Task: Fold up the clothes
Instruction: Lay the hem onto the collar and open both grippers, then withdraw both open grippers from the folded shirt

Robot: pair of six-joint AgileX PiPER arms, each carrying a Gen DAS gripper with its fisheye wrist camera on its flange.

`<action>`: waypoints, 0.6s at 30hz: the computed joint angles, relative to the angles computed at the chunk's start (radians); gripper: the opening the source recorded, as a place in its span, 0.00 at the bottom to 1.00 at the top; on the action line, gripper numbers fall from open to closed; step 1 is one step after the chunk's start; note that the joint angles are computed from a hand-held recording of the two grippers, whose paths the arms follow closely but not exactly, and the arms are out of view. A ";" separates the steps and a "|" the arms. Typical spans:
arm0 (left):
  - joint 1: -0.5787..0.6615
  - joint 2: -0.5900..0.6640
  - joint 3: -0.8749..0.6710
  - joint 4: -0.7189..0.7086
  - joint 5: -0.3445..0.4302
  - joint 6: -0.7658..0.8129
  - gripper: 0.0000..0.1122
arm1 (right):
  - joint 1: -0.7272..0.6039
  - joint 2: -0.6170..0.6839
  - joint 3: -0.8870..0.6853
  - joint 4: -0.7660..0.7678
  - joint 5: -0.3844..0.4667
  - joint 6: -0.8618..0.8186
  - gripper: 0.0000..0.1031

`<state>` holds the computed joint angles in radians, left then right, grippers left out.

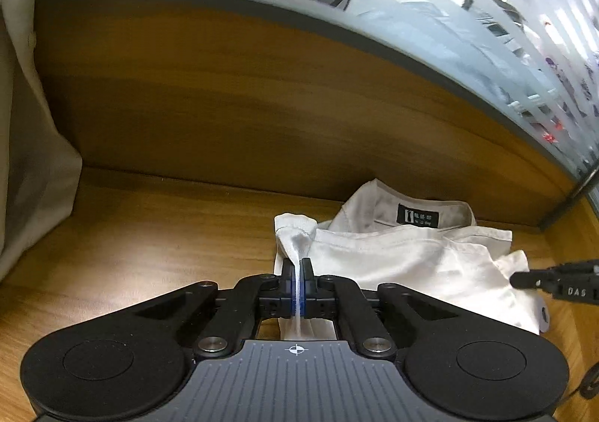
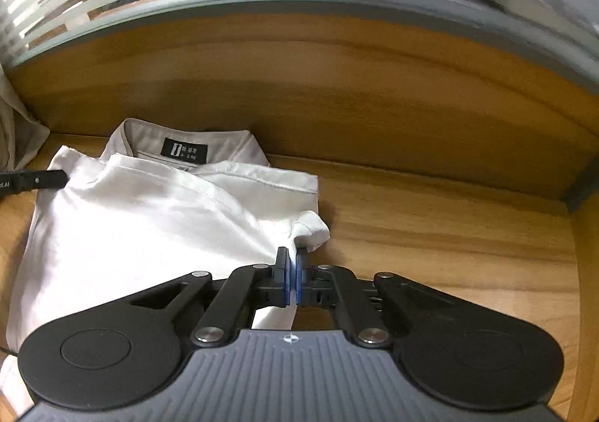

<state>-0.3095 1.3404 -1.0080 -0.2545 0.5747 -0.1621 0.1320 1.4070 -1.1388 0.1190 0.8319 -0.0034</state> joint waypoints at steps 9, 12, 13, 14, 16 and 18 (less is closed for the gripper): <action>0.077 -0.140 -0.013 -0.082 0.181 0.188 0.21 | -0.053 -0.167 0.059 0.069 0.055 -0.041 0.32; 0.115 -0.217 -0.020 -0.097 0.291 0.263 0.27 | -0.074 -0.262 0.070 0.104 0.145 -0.092 0.32; 0.122 -0.248 -0.017 -0.103 0.328 0.282 0.29 | -0.077 -0.293 0.073 0.113 0.175 -0.109 0.32; 0.127 -0.278 -0.015 -0.109 0.365 0.298 0.30 | -0.082 -0.325 0.077 0.127 0.208 -0.132 0.32; 0.138 -0.336 -0.015 -0.121 0.443 0.327 0.33 | -0.073 -0.388 0.087 0.145 0.277 -0.162 0.32; 0.164 -0.393 -0.014 -0.146 0.527 0.369 0.35 | -0.051 -0.448 0.098 0.156 0.338 -0.179 0.32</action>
